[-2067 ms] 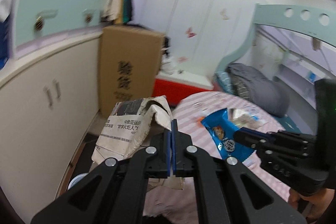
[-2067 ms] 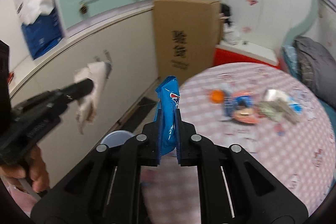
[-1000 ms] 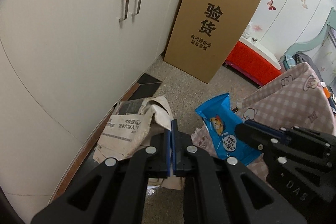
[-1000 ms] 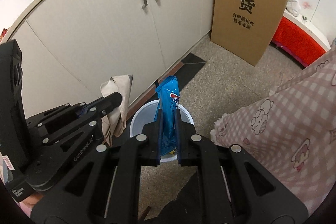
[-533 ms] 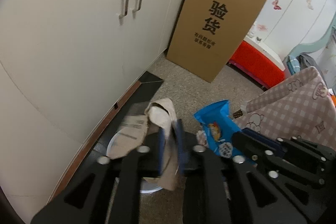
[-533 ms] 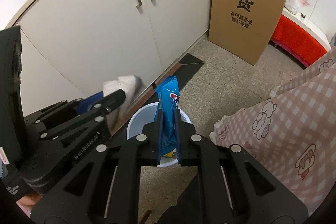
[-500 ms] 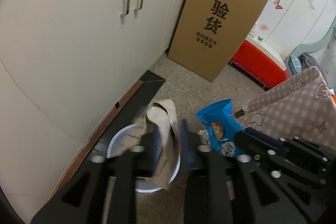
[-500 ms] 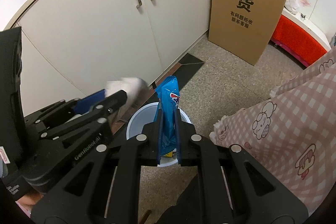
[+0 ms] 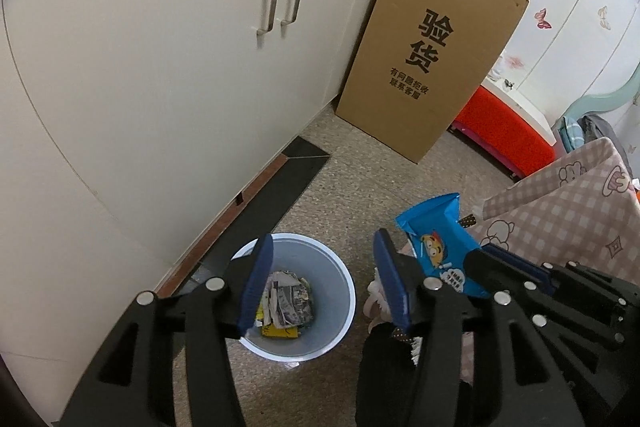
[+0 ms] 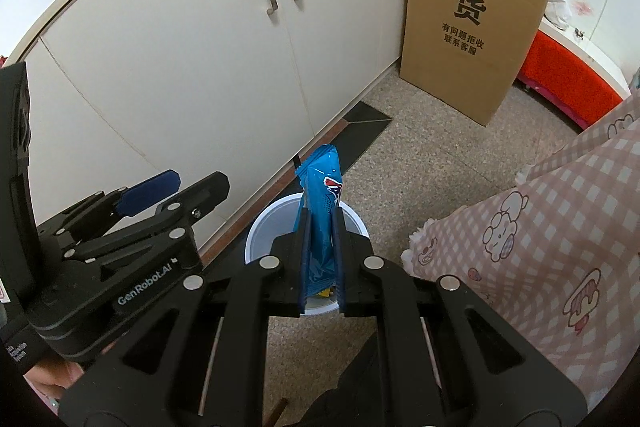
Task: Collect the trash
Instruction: 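Carry the paper bag and blue snack bag to the bin and open both tools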
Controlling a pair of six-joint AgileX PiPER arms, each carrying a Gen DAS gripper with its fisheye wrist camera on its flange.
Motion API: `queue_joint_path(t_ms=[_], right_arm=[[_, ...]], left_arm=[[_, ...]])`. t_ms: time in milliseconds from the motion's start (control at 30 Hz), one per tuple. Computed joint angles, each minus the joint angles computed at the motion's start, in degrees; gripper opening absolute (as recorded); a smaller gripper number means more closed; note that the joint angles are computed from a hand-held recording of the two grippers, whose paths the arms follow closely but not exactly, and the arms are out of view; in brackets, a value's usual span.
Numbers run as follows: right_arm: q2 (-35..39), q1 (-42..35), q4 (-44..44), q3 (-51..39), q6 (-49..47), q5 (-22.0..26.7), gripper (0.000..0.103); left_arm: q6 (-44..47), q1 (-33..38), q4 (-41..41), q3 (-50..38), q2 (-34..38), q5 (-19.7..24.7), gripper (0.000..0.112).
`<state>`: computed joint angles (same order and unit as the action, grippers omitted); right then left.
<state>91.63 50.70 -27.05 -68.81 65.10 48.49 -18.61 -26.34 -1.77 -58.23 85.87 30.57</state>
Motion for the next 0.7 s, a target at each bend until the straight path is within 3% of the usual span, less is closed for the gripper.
queue_joint_path(t_ms=[467,700], right_arm=[[2.4,0.5,0.4,-3.2,-1.2,0.4,0.01],[4.0,-0.6,0.0,-4.3,-1.2,-3.2,0.011]], left_arm=[[-0.3,2.8,0.9,1.8,-1.5,0.4,0.057],[-6.4,4.3,6.2,1.9,-1.4,0.8,0.061]])
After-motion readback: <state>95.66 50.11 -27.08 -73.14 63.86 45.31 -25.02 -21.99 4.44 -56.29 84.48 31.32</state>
